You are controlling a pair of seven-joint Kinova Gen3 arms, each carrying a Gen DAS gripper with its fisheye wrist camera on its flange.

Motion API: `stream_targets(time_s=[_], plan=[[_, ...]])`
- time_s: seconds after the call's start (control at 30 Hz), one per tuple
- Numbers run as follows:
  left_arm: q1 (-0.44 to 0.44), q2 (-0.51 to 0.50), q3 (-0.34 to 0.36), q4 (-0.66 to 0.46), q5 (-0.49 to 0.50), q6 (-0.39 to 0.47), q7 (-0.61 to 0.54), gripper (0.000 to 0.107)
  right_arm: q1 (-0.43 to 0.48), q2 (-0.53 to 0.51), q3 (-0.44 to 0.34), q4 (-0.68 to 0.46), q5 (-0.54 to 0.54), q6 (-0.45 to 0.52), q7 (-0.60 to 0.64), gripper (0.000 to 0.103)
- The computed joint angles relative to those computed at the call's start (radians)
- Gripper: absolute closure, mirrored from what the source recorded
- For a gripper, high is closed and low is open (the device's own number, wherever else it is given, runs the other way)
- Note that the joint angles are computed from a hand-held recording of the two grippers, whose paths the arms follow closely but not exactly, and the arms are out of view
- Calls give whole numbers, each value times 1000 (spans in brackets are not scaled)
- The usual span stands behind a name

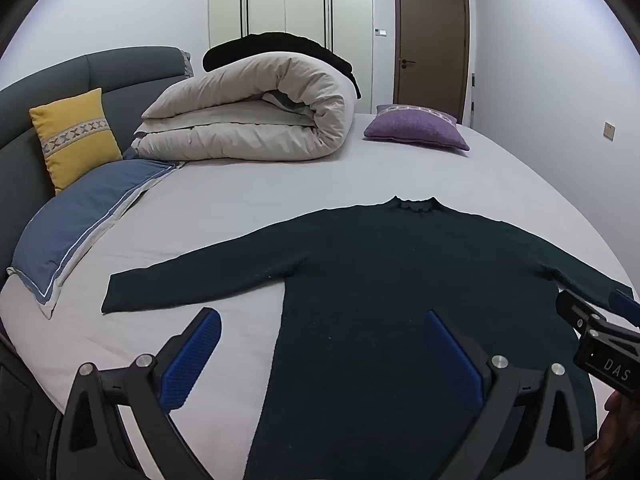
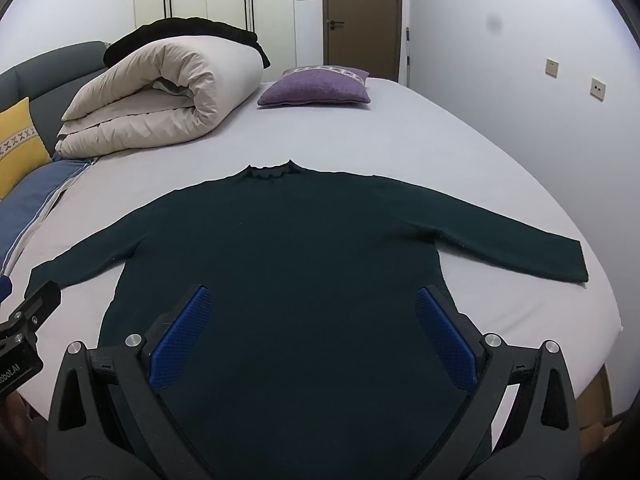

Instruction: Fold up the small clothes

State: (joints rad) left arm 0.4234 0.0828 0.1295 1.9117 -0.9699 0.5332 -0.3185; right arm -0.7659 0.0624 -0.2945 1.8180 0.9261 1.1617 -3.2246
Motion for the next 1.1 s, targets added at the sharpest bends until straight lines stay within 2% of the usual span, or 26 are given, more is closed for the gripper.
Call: stream_targets(time_s=[1.1], plan=[[0, 2, 0, 0, -4, 3, 7, 5, -2, 3, 1, 2, -11, -14, 10, 0]])
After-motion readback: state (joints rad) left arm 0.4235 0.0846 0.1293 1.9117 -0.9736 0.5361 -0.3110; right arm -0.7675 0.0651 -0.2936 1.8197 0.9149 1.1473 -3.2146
